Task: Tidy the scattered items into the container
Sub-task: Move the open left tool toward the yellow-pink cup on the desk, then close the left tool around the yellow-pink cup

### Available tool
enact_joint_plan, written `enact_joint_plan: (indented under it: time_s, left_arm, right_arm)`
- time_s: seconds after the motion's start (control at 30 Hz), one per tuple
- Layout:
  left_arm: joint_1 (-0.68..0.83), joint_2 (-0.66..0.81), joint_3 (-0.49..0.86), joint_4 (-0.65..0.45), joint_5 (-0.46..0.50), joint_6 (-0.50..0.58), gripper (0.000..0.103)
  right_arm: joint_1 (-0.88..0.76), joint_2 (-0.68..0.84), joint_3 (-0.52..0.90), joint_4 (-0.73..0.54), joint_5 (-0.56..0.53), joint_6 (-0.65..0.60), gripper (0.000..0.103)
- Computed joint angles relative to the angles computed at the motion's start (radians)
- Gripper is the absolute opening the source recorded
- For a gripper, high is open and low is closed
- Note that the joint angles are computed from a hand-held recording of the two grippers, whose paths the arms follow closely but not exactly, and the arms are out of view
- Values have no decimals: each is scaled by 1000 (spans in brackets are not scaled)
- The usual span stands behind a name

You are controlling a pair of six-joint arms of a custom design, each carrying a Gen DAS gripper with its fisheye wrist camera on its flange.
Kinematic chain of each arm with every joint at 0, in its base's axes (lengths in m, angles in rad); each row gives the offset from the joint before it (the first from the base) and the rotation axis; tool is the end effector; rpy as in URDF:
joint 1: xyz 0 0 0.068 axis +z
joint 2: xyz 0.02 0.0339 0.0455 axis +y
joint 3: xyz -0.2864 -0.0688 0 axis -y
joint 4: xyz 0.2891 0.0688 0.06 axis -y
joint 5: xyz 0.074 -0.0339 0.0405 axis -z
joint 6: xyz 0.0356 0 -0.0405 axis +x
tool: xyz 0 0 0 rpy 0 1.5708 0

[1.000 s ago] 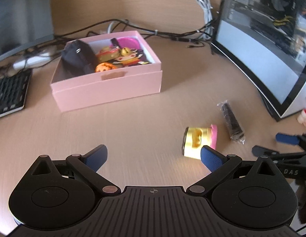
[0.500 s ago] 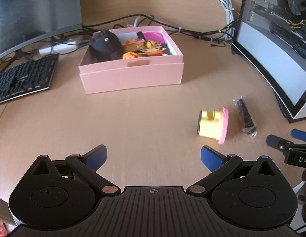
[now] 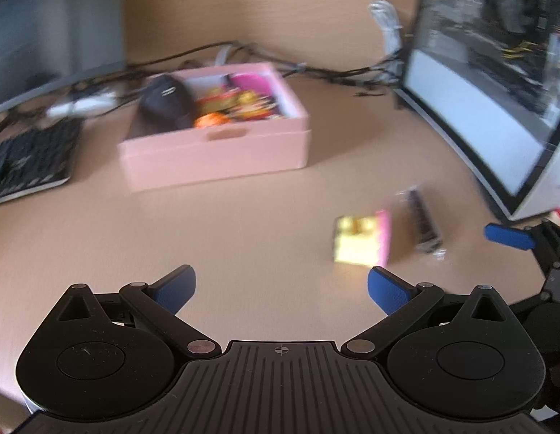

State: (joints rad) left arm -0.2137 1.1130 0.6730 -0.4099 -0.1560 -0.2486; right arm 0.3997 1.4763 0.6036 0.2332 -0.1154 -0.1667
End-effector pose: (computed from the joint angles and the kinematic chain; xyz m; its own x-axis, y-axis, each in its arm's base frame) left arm 0.2480 -0.0482 0.2195 -0.7384 -0.0885 -0.6685 -0.0747 0.9960 -0.0493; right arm 0.2863 0.1254 0.1505 -0.4639 -0.3749 -0.8027 -0.5563 0.8284 -0.0654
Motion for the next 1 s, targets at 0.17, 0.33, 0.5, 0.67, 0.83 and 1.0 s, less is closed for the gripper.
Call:
enact_joint_plan:
  time_s: [0.17, 0.33, 0.5, 0.67, 0.83, 1.0]
  left_arm:
    - [-70, 189, 63, 129, -32, 38, 103]
    - [-92, 310, 108, 198, -9, 38, 103]
    - [-100, 355, 117, 244, -3, 61, 102]
    - [-100, 387, 144, 233, -13, 61, 63]
    - [-97, 328, 114, 233, -55, 75, 50]
    - [-47, 241, 67, 183, -94, 74, 50]
  right_arm:
    - [-57, -84, -51, -24, 14, 81, 103]
    - [-72, -176, -112, -67, 38, 52, 103]
    - [-81, -214, -130, -85, 58, 35, 103]
    - [-92, -213, -127, -98, 60, 41, 103]
    - [-79, -186, -115, -66, 60, 22, 103]
    - [-15, -93, -74, 12, 176, 4, 103]
